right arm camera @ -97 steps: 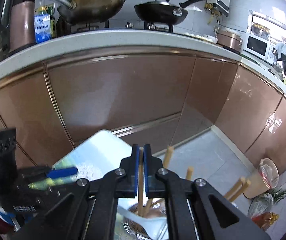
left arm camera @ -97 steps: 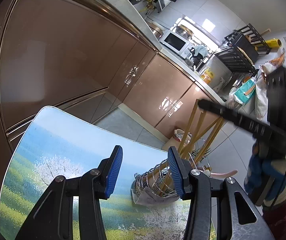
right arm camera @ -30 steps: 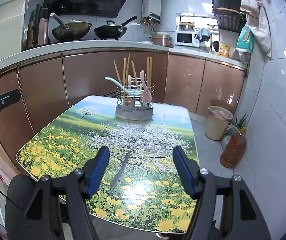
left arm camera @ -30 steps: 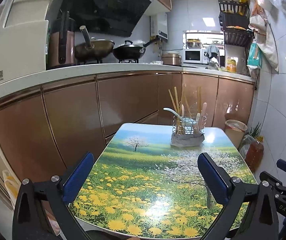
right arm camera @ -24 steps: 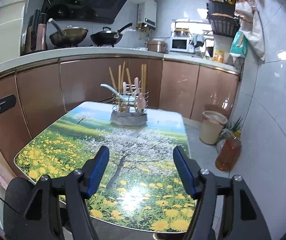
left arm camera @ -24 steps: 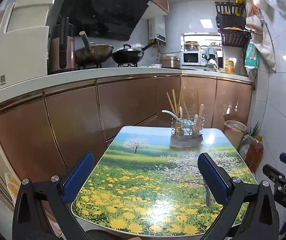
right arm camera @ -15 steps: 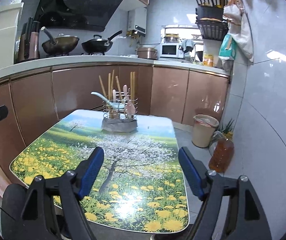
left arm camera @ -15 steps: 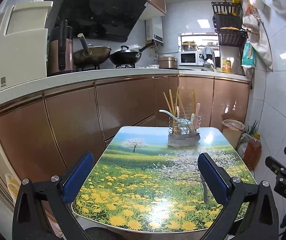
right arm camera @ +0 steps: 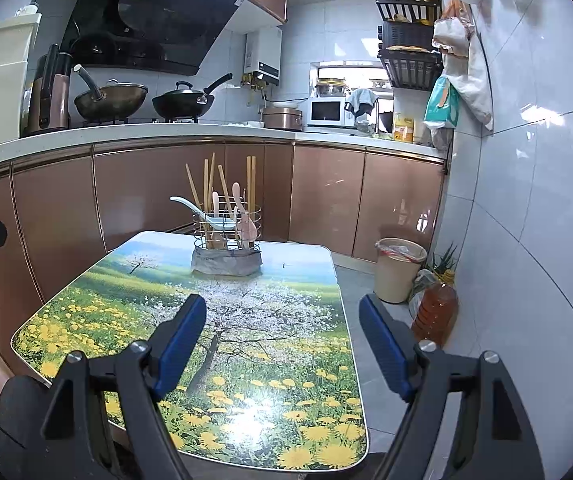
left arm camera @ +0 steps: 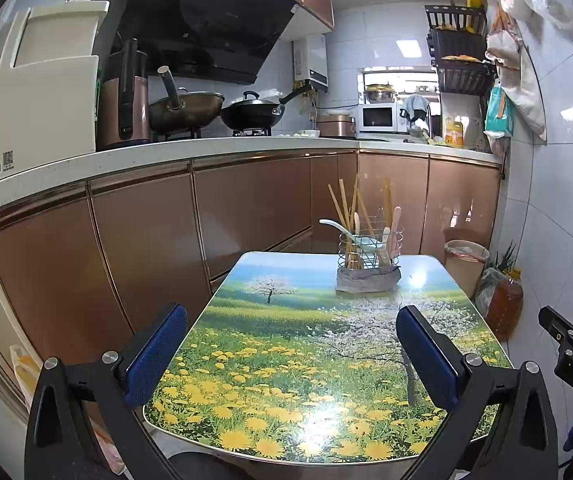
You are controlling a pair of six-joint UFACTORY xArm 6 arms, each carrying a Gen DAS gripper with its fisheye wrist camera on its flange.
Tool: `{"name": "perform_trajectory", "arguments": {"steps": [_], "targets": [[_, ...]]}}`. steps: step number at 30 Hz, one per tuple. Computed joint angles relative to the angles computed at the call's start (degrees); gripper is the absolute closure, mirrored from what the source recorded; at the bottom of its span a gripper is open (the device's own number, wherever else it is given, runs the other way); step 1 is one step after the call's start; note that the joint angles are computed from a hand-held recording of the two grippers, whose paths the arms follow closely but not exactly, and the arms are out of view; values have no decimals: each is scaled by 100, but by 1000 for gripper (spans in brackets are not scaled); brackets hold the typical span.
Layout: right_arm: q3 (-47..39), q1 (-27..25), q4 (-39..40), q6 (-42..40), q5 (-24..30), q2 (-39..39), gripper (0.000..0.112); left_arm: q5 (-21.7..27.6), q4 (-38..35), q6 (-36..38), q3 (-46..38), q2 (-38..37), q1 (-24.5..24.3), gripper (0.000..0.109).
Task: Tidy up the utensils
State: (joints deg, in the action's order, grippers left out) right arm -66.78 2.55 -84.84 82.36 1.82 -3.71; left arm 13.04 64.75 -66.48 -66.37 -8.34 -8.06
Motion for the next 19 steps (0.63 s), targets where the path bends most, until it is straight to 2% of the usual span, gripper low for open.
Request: {"name": "perform_trajectory", "arguments": {"steps": [19], "targets": [[-41, 9, -181, 151, 0, 15, 34, 10, -127, 45, 35, -28, 3, 6]]}}
